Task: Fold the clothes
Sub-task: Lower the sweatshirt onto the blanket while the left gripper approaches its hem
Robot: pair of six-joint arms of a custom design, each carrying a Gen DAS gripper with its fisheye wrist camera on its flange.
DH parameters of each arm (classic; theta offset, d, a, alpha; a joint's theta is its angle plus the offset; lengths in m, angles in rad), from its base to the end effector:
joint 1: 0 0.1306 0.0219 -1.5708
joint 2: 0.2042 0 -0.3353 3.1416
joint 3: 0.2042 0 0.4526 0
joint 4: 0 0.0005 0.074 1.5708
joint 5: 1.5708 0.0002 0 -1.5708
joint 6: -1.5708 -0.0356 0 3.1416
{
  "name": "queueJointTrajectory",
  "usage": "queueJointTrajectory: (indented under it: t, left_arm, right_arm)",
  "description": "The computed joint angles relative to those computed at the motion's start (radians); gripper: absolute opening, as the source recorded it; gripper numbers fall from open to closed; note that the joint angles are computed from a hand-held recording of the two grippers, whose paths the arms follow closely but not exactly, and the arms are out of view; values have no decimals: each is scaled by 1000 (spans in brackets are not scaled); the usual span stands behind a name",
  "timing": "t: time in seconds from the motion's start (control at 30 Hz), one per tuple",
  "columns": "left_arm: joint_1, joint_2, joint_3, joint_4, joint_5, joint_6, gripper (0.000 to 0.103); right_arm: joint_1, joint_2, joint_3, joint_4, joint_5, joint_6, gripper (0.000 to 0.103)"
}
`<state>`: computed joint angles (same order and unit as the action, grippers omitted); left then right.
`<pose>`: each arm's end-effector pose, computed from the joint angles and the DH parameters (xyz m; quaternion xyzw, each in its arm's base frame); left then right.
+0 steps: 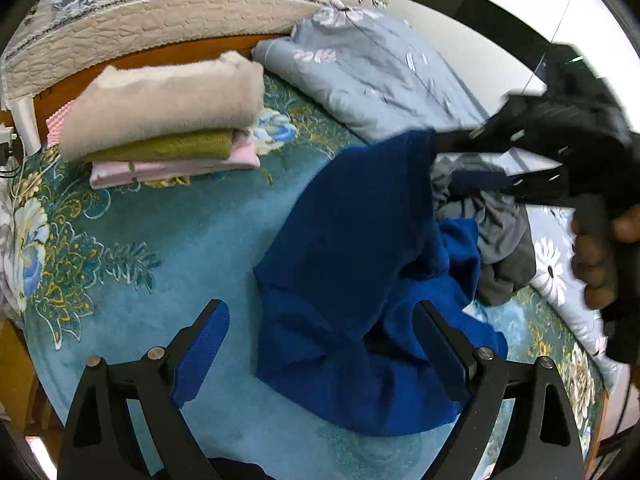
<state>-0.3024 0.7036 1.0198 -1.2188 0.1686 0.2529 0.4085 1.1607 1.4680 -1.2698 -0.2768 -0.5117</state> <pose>0.2970 -0.0994 0.4498 0.0509 0.9404 -0.1661 0.2924 0.4060 0.1858 0.5068 0.0075 0.9459 0.2496 0.2073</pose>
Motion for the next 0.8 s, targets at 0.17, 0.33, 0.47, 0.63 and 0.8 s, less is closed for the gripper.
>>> queueJointTrajectory:
  t: [0.17,0.33,0.47,0.63,0.8]
  left_arm:
    - [-74,32,9,-8,-67,-31,93]
    - [-137,79,11,-34,-114,-30,93]
    - [-183,138,23,-52,-189,-12,93]
    - [-207,219,47,-63,-279,32,92]
    - [-194,261,62,-81,-335,68,77]
  right_arm:
    - [-55,-153,-134,56,51,-41,60]
    - [-64,-291,-320,54,91,-29,62]
    - [-41,-384,-451,117,125,-72,70]
    - [-7,-338,-462,109,195,-53,70]
    - [8,-256,-429,119,245,-32,70]
